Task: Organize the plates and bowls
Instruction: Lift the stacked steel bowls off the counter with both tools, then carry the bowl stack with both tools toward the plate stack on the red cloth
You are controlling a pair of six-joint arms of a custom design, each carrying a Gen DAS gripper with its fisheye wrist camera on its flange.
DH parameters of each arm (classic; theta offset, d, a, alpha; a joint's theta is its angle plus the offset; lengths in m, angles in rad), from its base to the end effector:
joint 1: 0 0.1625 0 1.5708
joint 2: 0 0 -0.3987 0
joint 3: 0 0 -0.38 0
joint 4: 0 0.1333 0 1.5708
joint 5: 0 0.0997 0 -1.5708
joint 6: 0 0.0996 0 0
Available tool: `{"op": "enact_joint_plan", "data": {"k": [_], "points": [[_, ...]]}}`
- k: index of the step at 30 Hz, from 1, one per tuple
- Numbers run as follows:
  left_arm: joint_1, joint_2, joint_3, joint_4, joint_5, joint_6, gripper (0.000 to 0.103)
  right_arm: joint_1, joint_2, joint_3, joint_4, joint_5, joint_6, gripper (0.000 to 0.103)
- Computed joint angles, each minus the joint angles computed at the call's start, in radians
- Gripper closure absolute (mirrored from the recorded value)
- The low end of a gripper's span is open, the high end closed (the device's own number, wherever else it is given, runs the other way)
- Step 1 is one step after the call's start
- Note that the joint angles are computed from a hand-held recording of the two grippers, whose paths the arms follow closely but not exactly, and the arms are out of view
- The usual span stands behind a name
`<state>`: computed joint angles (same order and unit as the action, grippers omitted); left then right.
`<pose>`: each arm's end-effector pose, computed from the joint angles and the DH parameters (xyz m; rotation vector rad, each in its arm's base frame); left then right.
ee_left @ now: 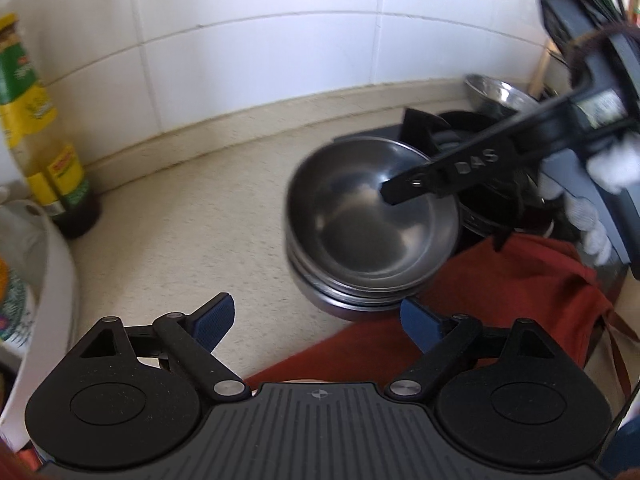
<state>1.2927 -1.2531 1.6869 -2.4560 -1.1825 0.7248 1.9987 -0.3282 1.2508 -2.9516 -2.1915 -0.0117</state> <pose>-0.0001 -0.6232 0.3421 1.1594 2.3617 -0.4740 0.3724 -0.6348 -0.0405 0.3669 -2.5101 0.7448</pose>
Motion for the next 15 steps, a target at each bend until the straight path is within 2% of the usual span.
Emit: {"op": "enact_joint_plan", "data": {"k": [7,10,15], "points": [[0.004,0.090,-0.073,0.097,0.012,0.019,0.008,-0.031,-0.005,-0.014,0.065,0.091,0.056,0.056],[-0.001,0.117,-0.082,0.102,0.025,0.055,0.007,-0.043,-0.002,-0.028,0.079,0.128,0.074,0.054],[0.004,0.164,-0.121,0.121,0.026,0.052,0.004,-0.066,0.008,-0.060,0.106,0.190,0.087,0.051]]}}
